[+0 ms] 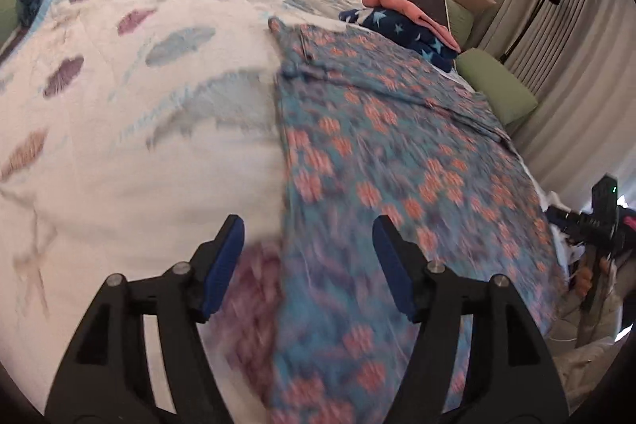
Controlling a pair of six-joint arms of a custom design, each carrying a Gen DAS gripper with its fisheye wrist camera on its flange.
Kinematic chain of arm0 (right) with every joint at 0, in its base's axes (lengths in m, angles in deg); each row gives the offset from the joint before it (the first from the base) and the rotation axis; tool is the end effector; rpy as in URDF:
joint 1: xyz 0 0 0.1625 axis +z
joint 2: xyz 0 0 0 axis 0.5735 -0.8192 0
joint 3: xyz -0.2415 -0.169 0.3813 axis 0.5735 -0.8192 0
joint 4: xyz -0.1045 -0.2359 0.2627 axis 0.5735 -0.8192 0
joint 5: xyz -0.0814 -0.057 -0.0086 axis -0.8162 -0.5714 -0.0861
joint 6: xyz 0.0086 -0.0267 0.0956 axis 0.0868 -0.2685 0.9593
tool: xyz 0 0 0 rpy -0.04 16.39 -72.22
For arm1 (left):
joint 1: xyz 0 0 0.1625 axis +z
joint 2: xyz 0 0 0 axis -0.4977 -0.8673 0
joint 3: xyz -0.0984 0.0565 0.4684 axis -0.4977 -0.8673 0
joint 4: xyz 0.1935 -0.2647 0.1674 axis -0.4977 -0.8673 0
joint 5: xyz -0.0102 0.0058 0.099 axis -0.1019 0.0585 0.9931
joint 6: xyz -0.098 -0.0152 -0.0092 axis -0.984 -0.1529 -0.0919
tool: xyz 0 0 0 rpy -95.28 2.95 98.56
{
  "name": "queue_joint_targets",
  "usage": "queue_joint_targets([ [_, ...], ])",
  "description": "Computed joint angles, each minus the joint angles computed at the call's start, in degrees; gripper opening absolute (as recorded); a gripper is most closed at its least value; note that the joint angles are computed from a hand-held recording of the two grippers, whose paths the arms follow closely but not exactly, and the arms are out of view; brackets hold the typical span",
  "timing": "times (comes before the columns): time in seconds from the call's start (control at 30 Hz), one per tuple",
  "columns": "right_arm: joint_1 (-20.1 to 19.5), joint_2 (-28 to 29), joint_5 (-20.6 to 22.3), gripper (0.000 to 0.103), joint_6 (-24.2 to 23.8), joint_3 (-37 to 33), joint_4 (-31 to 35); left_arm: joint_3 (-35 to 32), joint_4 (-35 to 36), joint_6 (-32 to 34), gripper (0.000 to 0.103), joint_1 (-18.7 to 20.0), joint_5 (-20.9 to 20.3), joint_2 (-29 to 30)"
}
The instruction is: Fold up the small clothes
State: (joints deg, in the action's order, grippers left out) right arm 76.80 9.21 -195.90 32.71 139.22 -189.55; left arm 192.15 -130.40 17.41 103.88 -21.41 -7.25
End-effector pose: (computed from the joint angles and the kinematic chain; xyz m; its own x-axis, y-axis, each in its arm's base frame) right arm 0.2358 -0.3710 0.1426 -0.9525 0.1631 0.2573 -0.0579 0.7321 -0.6787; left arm 0.0267 -0.4974 0.4135 -0.8529 0.3568 -0.3812 0.4983 0.7741 -0.3904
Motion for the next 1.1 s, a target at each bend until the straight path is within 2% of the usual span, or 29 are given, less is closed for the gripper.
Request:
queue_joint_targets([
  [0.07, 0.71, 1.90, -0.28, 0.044, 1.02, 2.71, -4.71, 1.13, 0.15, -1.16, 0.068, 0.73, 0.24, -0.86],
  [0.13, 1.72, 3.85, -0.43, 0.044, 1.63, 5.31, -10.20, 2.94, -2.78, 0.16, 0.068, 1.62, -0.56, -1.65],
  [0.23, 3.28, 6.24, -1.13, 0.044, -0.02, 7.06, -14.03, 4.22, -3.25, 0.88, 0.071, 2.00, -0.96, -2.78],
  [0.33, 4.14, 9.52, -2.90, 0.044, -2.18, 7.13, -18.67, 5.47, -3.00, 1.47, 0.074, 1.06, 1.92, -3.70],
  [0.47, 2.97, 13.30, -0.36, 0.047, -3.48, 8.62, -28.25, 6.72, -2.53, 2.83, 0.076, 0.13, 4.22, -4.72],
  [0.53, 1.92, 14.29, 2.49, 0.047, -2.81, 9.95, -31.58, 6.39, -1.21, 2.79, 0.081, 0.22, 3.86, -4.92],
  [0.63, 1.69, 13.60, 4.79, 0.047, -2.45, 10.57, -30.15, 6.41, -0.16, 1.29, 0.082, 0.16, 3.56, -5.51],
  [0.73, 1.82, 11.79, 8.13, 0.047, -1.69, 11.06, -25.02, 6.93, 0.43, 1.25, 0.082, 0.11, 3.28, -6.37],
  [0.8, 2.16, 11.75, 8.30, 0.047, -1.77, 11.09, -23.54, 7.31, 0.27, 2.05, 0.082, 0.39, 2.53, -6.85],
  [0.83, 2.05, 12.04, 8.54, 0.047, -1.87, 11.19, -24.05, 7.40, -0.34, 2.38, 0.078, 0.63, 2.01, -6.77],
  [0.87, 1.36, 12.30, 9.51, 0.046, -1.77, 11.35, -24.83, 7.54, -1.91, 2.67, 0.067, 0.93, 1.34, -6.44],
  [0.9, 0.55, 12.33, 10.55, 0.031, -1.31, 11.37, -25.20, 7.50, -3.55, 2.82, 0.017, 1.31, 0.63, -6.00],
  [0.93, 0.06, 12.23, 10.57, 0.014, 0.09, 10.97, -25.11, 6.31, -2.93, 1.30, 0.003, 2.36, -1.16, -5.36],
  [0.97, -0.26, 11.72, 10.53, 0.003, 1.37, 10.47, -23.62, 4.55, -1.19, -2.05, 0.003, 4.15, -4.70, -4.88],
  [1.03, 0.15, 11.84, 10.01, 0.003, 4.77, 10.18, -24.19, 4.02, -0.54, -3.81, 0.003, 5.34, -7.68, -5.42],
  [1.1, 2.26, 11.79, 7.68, 0.003, 6.93, 11.34, -26.69, 5.09, 0.22, -2.33, 0.003, 4.79, -7.77, -7.41],
])
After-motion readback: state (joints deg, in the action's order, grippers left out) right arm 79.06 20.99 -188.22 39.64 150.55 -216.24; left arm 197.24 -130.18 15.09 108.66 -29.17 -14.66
